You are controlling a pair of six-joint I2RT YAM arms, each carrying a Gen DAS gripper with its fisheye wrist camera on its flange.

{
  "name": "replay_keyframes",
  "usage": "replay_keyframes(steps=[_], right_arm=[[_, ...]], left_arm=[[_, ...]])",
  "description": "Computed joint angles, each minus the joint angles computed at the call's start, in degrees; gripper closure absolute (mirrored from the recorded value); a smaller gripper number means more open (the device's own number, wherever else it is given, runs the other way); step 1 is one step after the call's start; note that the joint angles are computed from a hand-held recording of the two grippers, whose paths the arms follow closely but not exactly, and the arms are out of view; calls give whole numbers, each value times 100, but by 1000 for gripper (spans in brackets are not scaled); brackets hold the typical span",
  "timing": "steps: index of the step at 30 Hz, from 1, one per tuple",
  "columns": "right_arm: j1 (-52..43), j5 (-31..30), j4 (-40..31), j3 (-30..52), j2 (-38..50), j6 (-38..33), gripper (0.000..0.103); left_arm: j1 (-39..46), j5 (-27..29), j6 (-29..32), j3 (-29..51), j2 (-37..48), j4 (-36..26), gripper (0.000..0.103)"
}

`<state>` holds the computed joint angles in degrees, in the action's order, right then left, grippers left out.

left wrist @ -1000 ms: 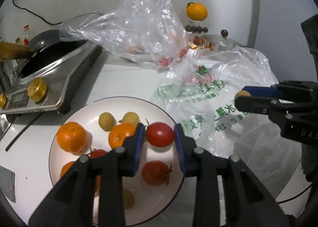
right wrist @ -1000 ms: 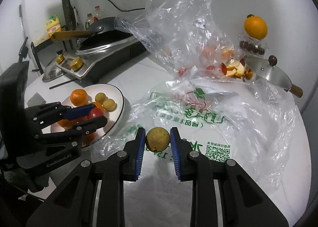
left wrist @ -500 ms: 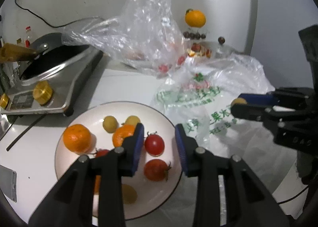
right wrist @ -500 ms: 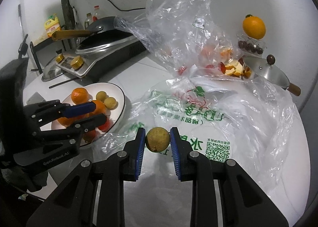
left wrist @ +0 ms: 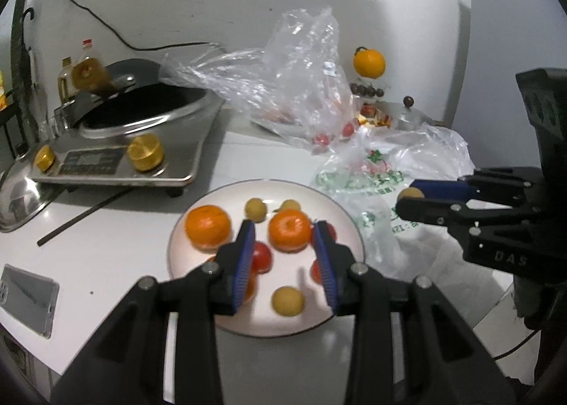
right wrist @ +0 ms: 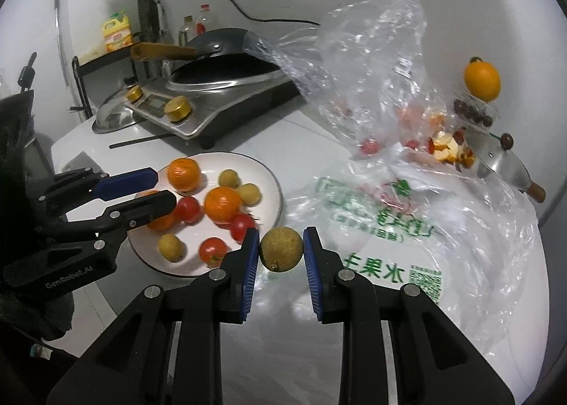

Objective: Organize fruits
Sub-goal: 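Open the left gripper on the tomato while the right lowers the yellow fruit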

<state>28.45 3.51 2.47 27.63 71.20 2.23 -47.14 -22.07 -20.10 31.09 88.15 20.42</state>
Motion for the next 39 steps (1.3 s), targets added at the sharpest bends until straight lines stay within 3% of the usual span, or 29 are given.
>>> replay_keyframes(steps=[7, 10, 28, 39], right_arm=[[596, 322, 74, 270, 452, 210, 76], [767, 367, 153, 420, 754, 286, 76], [1279, 442, 412, 1366, 2347, 545, 76], [1394, 594, 305, 1230, 2304, 755, 76]], left_arm=[[278, 100, -12, -626, -527, 198, 66], [391, 168, -79, -864, -729, 266, 39], [1239, 621, 13, -1681, -1480, 441, 38], [1451, 973, 86, -1770, -1122, 846, 38]])
